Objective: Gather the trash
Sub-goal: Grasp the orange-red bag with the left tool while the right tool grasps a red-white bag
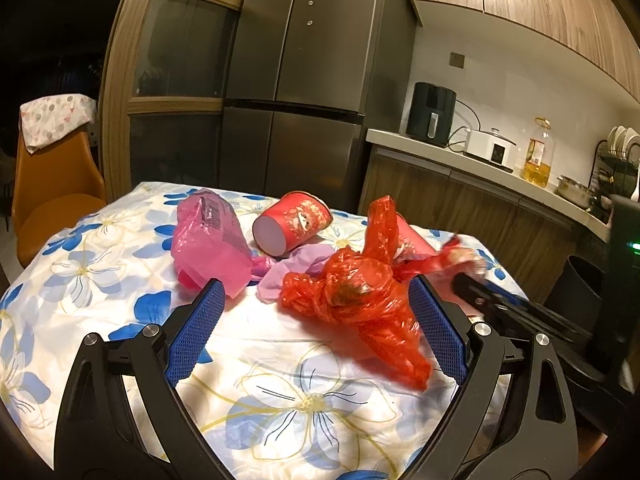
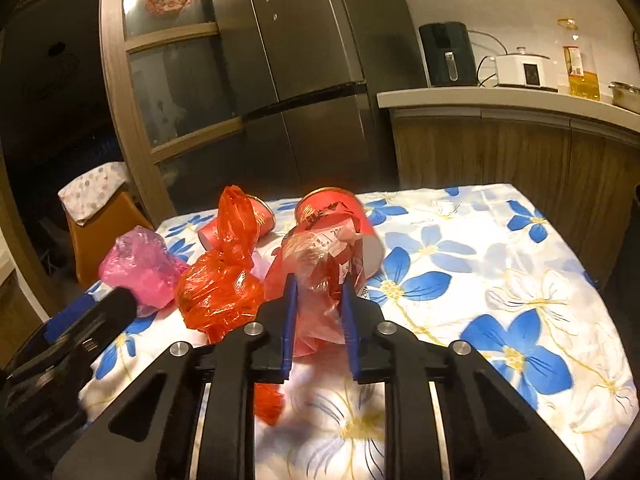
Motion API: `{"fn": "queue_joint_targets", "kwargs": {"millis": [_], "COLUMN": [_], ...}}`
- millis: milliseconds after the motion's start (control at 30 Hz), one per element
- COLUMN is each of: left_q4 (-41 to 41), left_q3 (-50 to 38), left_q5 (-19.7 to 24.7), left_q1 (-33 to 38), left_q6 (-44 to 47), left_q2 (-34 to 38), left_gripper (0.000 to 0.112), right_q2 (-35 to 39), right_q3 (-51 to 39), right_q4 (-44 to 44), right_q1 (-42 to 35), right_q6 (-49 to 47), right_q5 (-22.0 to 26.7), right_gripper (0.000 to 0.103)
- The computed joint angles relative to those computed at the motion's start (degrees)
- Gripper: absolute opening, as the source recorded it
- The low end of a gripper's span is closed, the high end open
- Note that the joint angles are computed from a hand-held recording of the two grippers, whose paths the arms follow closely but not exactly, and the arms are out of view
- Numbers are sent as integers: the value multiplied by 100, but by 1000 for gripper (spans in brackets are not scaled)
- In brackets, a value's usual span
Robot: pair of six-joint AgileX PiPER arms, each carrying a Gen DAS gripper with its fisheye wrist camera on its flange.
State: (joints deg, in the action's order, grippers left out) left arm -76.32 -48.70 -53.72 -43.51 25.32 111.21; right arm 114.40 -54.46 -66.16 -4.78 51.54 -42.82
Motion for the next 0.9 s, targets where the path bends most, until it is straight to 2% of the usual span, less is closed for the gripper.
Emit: {"fn": "queue_joint_targets", "kwargs": {"millis": [233,433,500,567,633,767,900], "left_q4": [-146,-368,-578,-806,-968,-760,-399], "left_q3": [-641,-1489,-1740,-1937,-2046,-1907,-1524], "left_q5": [240,799,989,1193,1389,1589,1523], "left_q1": [124,429,508,590,659,731,601], "left_q6": [382,868,1173,1510,1717,1449,904], "left_q2": [328,800,947,1062,1142,1096,907], "left_gripper": [91,90,84,66,54,34,25], "right_q2": [-513,-718,-755,-752,-742,-801,-851], "right_q3": [795,960,982,957,935,996,1008], "right_q4": [145,-109,-161,-221,-270,-343,-462], "right_q1": [-833,-1379,-1513,-1596,-1679,-1823,-1992], "right_q6": [-478,-353,-349,-300,-246,-210,-111], "right_q5": [-682,-975,-1045,-1063,-1082,-1150,-1225], "right_gripper": [21,21,21,21,21,21,21]}}
